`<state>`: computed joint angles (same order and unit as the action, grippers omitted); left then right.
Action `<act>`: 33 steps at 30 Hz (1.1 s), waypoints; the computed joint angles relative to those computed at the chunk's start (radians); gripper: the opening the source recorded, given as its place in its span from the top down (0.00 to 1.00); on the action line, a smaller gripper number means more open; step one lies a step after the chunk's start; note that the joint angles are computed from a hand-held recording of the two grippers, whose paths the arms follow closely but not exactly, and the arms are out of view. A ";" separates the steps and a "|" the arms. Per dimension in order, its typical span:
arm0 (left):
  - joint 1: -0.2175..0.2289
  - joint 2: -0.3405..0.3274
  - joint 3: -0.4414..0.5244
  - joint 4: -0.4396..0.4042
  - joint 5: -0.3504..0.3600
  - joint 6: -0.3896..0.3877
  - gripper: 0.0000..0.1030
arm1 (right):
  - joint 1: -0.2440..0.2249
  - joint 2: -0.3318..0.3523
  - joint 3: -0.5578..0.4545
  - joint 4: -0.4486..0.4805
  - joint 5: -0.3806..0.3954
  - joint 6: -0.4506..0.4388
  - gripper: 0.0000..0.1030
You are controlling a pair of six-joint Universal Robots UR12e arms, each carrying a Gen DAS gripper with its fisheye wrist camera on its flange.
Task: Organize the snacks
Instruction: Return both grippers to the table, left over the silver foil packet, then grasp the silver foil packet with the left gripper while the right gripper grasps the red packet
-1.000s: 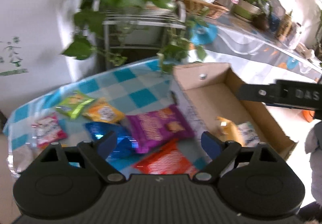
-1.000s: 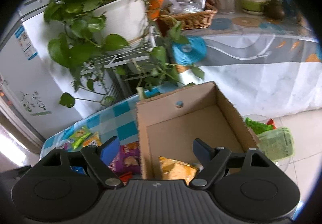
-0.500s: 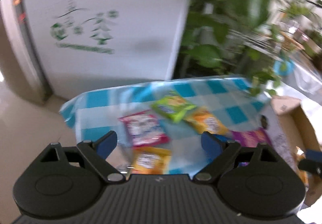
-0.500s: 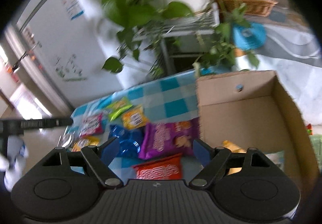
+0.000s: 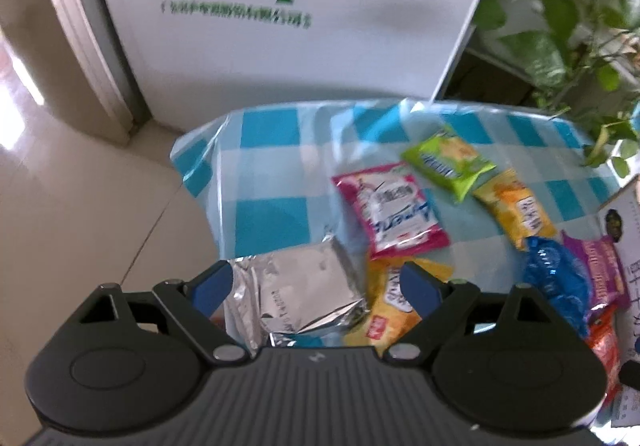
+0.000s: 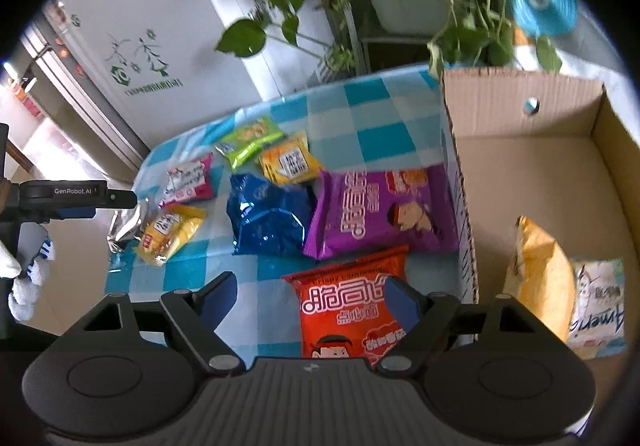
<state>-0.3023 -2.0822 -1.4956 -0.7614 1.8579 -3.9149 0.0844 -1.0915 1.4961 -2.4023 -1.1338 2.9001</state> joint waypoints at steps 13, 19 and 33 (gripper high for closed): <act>0.022 -0.028 0.016 -0.034 -0.070 0.011 0.12 | 0.059 0.031 -0.024 0.023 -0.204 -0.017 0.12; 0.022 -0.028 0.011 0.002 -0.093 0.056 0.13 | 0.075 0.034 -0.022 0.020 -0.229 -0.036 0.09; 0.020 -0.036 0.027 -0.032 -0.080 0.019 0.10 | 0.076 0.035 -0.033 0.078 -0.162 -0.045 0.09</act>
<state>-0.2827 -2.1178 -1.4685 -0.7931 1.7774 -3.8957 0.1602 -1.0569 1.4628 -2.3243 -1.2958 2.8551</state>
